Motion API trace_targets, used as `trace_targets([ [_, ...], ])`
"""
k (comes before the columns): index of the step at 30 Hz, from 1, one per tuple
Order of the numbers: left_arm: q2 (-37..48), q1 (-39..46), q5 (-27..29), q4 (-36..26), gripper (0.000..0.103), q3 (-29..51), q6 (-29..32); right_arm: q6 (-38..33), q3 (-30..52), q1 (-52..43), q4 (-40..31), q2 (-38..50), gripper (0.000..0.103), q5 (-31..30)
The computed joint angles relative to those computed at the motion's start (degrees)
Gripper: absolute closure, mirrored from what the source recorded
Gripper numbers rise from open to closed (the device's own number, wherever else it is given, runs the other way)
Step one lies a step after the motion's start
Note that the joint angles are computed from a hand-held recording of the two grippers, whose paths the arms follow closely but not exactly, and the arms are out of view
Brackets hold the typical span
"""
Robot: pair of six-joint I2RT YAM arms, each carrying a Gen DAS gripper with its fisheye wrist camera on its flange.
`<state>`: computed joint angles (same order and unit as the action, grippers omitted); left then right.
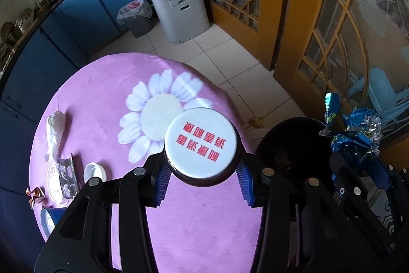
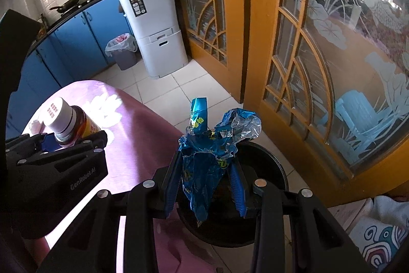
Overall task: Collect trash
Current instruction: 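Carry the blue foil wrapper with the right tool over the bin while the left tool holds the pill bottle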
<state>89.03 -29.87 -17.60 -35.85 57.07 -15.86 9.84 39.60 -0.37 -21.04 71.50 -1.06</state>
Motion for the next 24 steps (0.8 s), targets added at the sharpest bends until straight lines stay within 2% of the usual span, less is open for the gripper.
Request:
trace_targets([
  [24, 13.2, -10.1, -1.0, -0.9, 0.056, 10.6, -3.1, -4.5, -1.3, -12.9, 4.8, 7.2, 0.068, -5.5],
])
